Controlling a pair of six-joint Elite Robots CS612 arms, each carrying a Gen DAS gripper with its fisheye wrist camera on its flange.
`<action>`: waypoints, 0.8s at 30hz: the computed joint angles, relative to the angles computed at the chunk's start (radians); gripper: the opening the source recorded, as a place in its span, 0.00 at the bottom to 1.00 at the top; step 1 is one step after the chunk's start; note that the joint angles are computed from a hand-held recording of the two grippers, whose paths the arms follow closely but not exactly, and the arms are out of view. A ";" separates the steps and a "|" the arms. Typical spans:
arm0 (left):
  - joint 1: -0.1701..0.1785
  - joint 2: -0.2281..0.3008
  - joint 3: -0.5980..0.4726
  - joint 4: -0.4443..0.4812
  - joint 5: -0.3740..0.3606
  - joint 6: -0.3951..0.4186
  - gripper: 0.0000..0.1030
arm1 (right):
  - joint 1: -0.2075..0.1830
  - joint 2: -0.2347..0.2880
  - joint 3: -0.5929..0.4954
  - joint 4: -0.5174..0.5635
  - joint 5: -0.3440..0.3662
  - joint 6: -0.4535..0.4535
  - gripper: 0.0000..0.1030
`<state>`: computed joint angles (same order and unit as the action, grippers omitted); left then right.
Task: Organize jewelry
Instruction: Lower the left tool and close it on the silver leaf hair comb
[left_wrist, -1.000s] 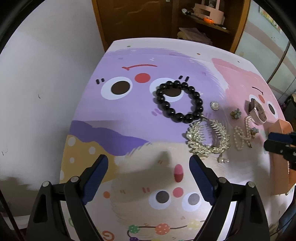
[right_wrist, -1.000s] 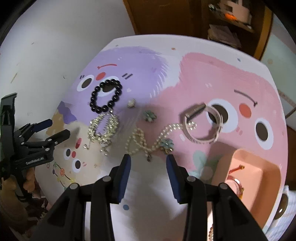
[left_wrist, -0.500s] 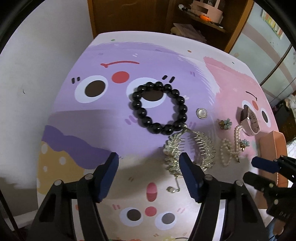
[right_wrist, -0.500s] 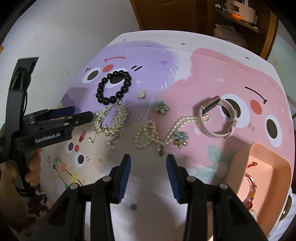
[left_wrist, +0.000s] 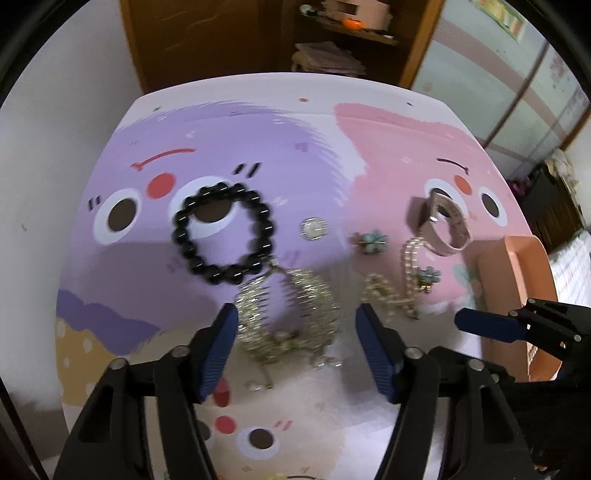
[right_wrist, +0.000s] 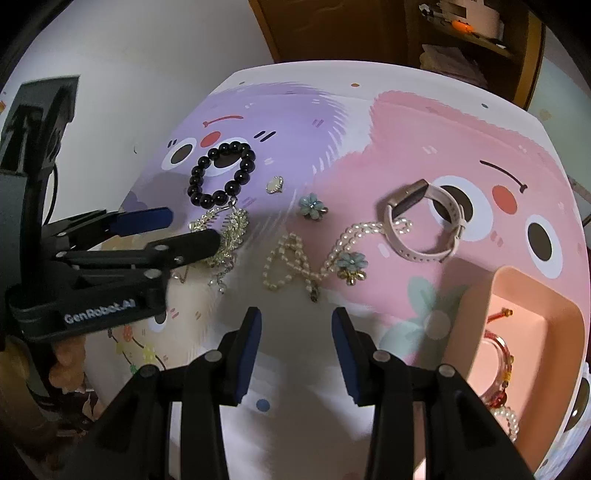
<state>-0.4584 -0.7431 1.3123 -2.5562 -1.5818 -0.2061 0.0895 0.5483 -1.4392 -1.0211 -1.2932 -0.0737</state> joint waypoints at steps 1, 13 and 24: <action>-0.003 0.001 -0.004 0.007 -0.005 0.012 0.50 | -0.002 0.002 -0.004 0.001 0.003 0.000 0.39; -0.001 0.047 -0.092 0.156 -0.072 0.035 0.39 | -0.027 0.026 -0.025 0.010 0.066 0.026 0.38; -0.024 0.077 -0.158 0.268 0.031 0.075 0.39 | -0.032 0.035 -0.036 -0.002 0.092 0.020 0.38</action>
